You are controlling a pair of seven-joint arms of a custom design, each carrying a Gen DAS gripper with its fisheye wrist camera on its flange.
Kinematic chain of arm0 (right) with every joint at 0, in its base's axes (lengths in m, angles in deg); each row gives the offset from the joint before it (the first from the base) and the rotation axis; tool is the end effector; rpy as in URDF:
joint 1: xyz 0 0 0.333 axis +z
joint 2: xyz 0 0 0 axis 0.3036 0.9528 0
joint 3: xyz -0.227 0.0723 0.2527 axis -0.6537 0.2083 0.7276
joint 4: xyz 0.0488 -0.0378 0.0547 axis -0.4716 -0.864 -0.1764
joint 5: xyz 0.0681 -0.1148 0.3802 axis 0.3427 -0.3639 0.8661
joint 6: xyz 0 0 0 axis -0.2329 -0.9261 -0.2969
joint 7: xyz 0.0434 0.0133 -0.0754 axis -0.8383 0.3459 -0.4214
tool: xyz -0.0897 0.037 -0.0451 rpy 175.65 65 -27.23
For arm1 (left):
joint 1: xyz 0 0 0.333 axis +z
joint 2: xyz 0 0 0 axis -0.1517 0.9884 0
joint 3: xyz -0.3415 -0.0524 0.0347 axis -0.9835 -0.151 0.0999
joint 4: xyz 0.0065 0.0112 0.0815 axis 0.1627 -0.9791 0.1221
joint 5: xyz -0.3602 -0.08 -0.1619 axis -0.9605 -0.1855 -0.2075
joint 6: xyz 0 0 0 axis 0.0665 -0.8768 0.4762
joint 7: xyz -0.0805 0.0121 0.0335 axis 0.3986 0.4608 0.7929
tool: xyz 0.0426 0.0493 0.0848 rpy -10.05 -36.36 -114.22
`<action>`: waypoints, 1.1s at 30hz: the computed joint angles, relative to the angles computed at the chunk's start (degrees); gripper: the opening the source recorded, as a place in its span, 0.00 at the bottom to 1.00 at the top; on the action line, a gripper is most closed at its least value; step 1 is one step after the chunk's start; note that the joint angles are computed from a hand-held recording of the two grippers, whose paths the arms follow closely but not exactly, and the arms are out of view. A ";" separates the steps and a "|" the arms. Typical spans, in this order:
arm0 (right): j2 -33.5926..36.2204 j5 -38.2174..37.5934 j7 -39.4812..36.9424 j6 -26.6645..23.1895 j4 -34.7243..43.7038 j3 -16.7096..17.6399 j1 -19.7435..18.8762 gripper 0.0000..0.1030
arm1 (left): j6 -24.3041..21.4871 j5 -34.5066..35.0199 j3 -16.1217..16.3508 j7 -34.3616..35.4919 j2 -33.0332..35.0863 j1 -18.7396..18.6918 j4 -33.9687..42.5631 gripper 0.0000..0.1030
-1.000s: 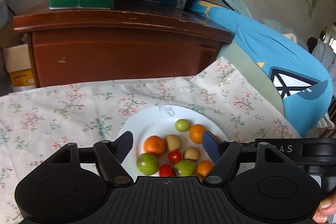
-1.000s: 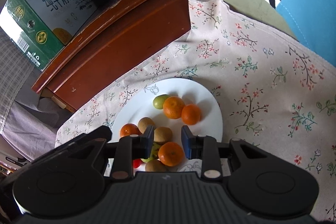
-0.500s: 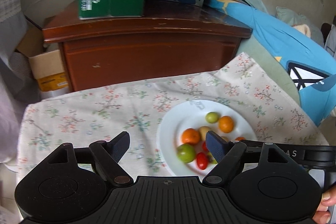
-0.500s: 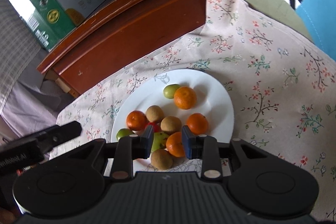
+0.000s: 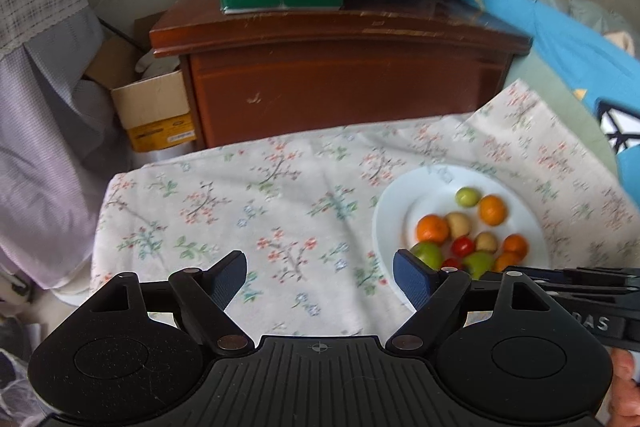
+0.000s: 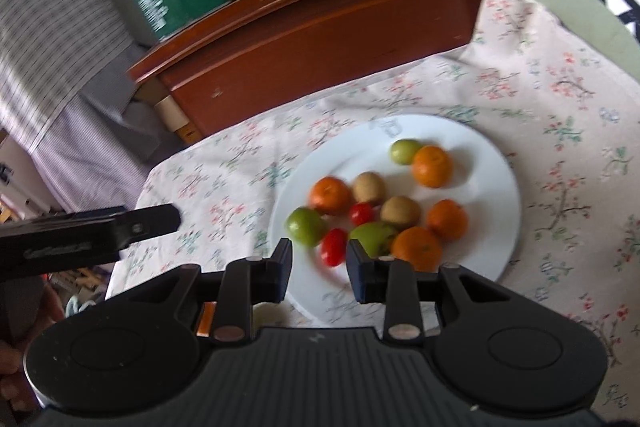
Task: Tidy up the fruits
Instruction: 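Withdraw both open tools from the plate toward the last fruit, then grasp the last tangerine with the left gripper while the right grasps the green lime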
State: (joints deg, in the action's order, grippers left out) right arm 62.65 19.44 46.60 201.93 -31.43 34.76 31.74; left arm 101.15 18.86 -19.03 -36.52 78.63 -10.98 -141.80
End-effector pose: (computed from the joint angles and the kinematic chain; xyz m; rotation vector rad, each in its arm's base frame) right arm 0.6145 0.3414 0.4767 -1.9134 1.2785 -0.0752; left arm 0.5416 -0.1592 0.5243 -1.9894 1.4885 -0.6256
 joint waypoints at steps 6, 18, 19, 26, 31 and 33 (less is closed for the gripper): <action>-0.40 0.59 -3.19 -1.18 -0.78 1.03 0.02 0.31 | -1.52 -3.38 0.33 2.28 0.22 -0.37 -0.12 0.80; -0.18 3.79 -8.62 -4.17 -0.71 0.77 1.42 0.31 | -4.55 -9.70 1.04 5.73 0.16 -0.64 -1.77 0.84; -0.14 3.90 -8.92 -4.49 -0.70 0.72 1.58 0.31 | -4.63 -10.06 1.05 6.02 0.04 -0.58 -2.03 0.84; 0.23 3.45 -10.43 -6.50 -0.55 0.12 3.08 0.31 | -4.95 -11.17 0.85 6.80 -0.95 0.08 -3.66 0.84; 0.86 1.34 -9.18 -6.10 -0.44 -0.65 4.38 0.31 | -4.54 -11.85 0.66 7.63 -1.58 0.51 -4.71 0.84; 1.13 0.60 -8.63 -5.75 -0.46 -0.67 4.52 0.31 | -4.47 -12.02 0.53 7.91 -1.75 0.63 -5.01 0.84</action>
State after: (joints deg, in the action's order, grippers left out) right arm 63.78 20.04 37.97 196.18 -31.89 34.08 36.26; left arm 96.68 6.84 -18.50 -28.61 76.88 -10.35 -146.81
